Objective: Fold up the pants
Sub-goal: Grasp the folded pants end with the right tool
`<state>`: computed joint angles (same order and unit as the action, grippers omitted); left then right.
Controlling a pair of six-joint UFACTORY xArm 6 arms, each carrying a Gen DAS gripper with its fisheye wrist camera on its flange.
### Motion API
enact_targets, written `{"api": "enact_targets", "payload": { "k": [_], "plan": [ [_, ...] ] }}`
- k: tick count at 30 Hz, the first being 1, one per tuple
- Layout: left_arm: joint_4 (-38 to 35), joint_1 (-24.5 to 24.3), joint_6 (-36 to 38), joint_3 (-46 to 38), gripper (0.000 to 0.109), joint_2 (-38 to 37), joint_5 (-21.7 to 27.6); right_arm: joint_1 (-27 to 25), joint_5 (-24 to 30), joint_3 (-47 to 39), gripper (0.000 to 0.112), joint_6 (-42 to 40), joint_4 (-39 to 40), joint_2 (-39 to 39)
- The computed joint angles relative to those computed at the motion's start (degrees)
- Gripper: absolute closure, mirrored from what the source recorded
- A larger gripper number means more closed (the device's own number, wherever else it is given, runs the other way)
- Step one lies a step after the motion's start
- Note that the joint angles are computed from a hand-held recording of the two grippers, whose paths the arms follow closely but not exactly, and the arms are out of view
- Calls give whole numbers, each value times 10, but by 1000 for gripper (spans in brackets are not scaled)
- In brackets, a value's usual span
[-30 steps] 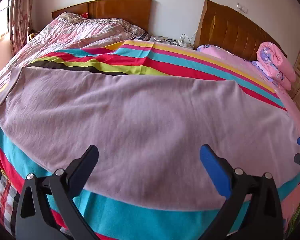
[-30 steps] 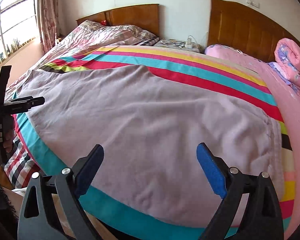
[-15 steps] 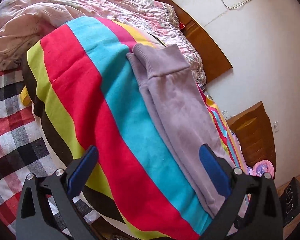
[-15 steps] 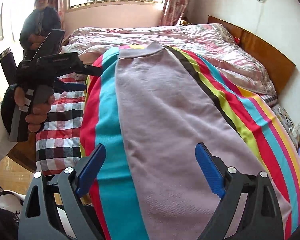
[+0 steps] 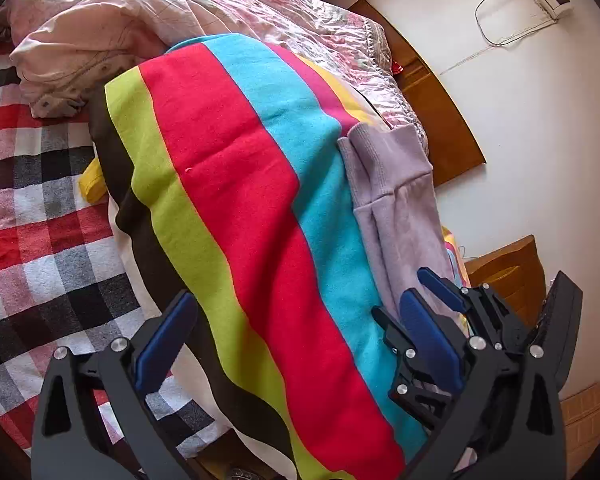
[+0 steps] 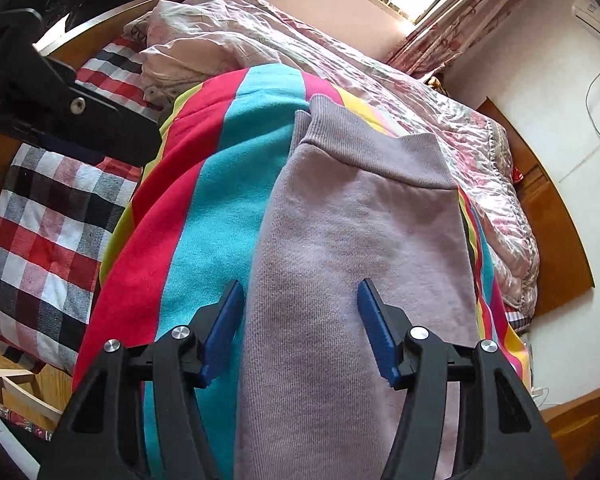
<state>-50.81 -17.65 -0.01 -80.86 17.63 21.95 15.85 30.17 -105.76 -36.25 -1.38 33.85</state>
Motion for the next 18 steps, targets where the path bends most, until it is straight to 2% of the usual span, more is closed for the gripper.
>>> {"api": "enact_targets", "payload": {
  "k": [2,3,6,7,11,13,14,15,16,17,18],
  "plan": [
    [-85,6,65,-30,7,16,35,-5,0,1,91,-42,83,-5],
    [-133,11,103,-53,7,29,57,-11,15,-8,96,-59,138,-5],
    [-233,21,170,-150,7,89,132,-23,23,-9,98,-77,229,-14],
    [-238,21,167,-187,7,114,144,-26,23,-7,98,-81,245,-17],
    [-225,25,103,-378,8,251,200,-30,25,-5,98,-93,279,-23],
    [-177,21,55,-488,9,323,203,-30,33,-4,97,-99,289,-25],
    [-151,18,39,-541,12,356,201,-32,57,-11,96,-108,302,-24],
    [-112,16,13,-582,25,382,197,-35,88,-23,92,-103,300,-22],
    [-74,16,-13,-623,36,407,202,-40,113,-29,68,-99,304,-26],
    [-48,18,-26,-654,61,426,208,-48,121,-20,38,-107,328,-38],
    [-32,21,-31,-664,89,434,210,-59,119,0,30,-125,366,-56]
  ]
}}
